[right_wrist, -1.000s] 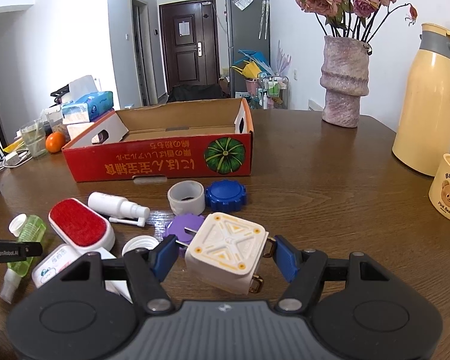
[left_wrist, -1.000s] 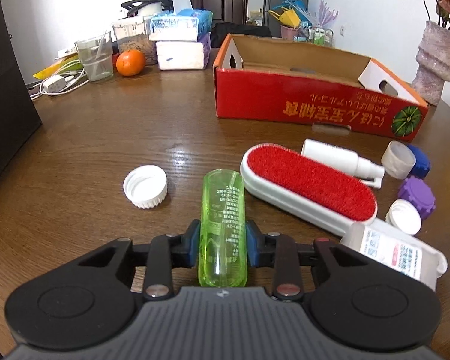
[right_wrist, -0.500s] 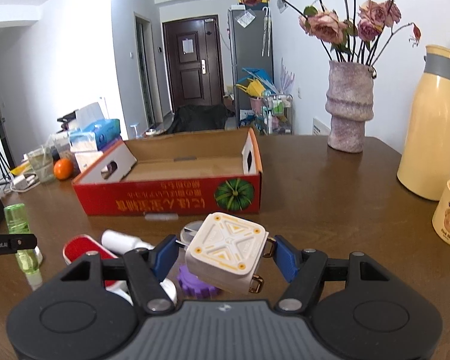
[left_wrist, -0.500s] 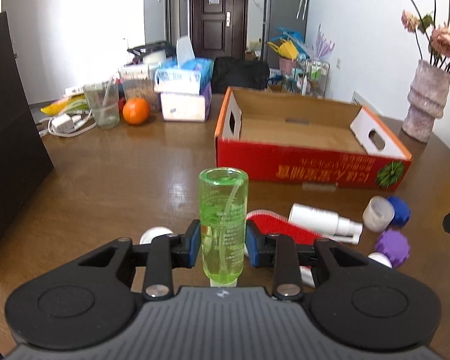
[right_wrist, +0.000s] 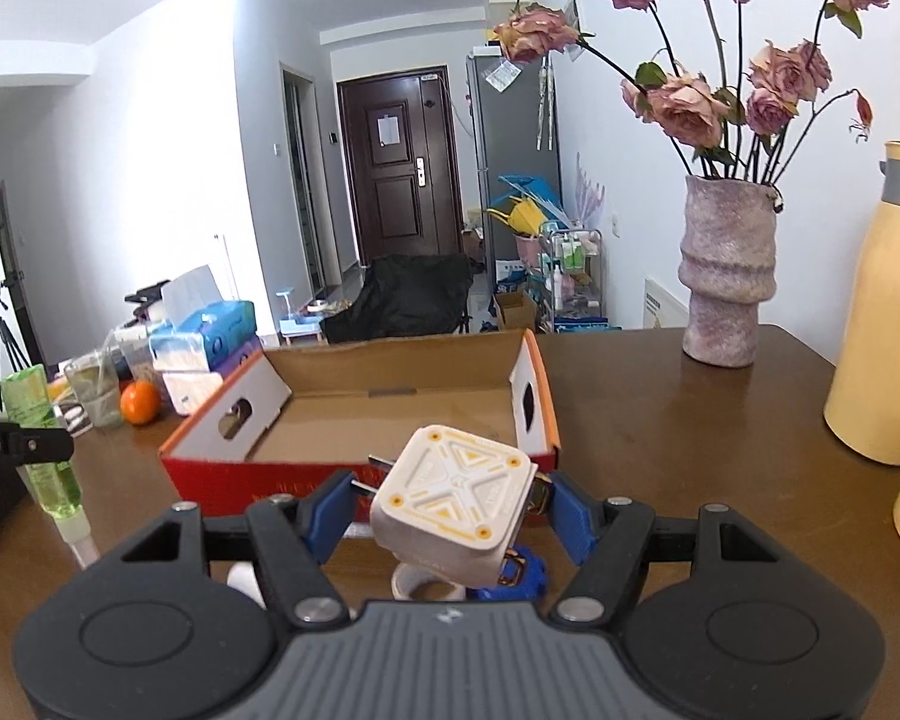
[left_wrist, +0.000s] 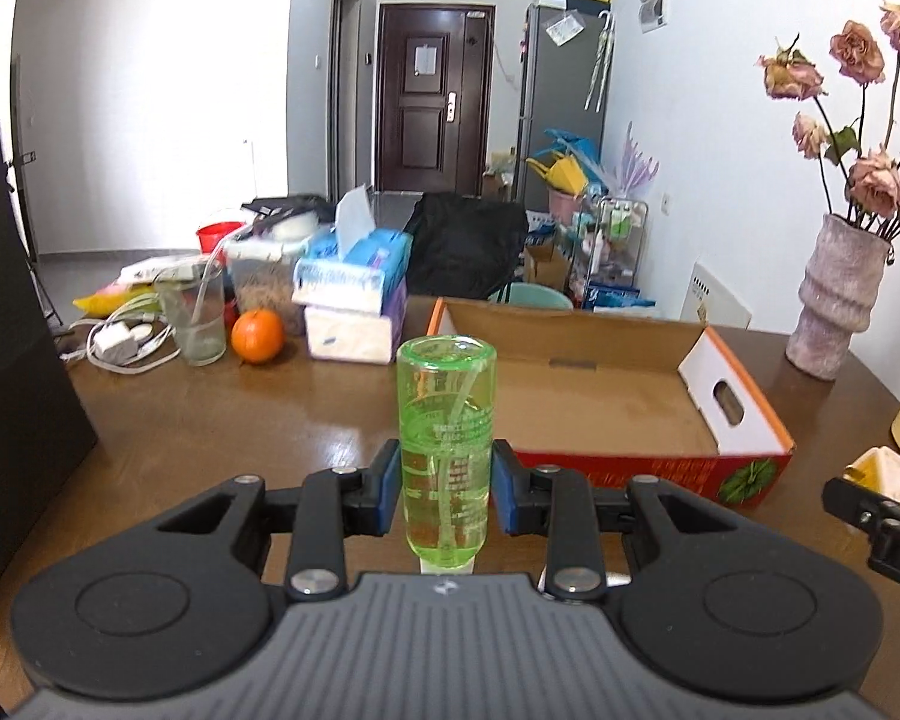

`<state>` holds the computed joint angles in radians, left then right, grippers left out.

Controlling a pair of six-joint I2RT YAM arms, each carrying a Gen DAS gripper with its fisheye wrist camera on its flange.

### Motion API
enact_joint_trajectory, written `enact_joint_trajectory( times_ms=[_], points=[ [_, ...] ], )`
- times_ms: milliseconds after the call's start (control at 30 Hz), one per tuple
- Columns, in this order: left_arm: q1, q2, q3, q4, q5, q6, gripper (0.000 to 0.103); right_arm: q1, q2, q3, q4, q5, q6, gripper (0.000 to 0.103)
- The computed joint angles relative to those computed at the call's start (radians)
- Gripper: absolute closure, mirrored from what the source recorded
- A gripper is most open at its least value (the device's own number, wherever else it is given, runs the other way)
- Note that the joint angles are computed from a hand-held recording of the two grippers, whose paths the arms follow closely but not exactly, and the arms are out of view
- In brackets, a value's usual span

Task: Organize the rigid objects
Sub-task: 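Lift the green bottle with the left tool while the right tool carries the plug to the box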

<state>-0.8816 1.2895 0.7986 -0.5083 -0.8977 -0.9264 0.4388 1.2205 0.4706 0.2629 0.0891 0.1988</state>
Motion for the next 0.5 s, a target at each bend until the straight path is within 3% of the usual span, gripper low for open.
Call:
enact_joint_trajectory(
  times_ms=[500],
  points=[
    [0.151,0.100,0.059,0.289,0.095,0.195,0.072,-0.051,0.253,0.211,0.083,-0.076,0.030,0.035]
  ],
)
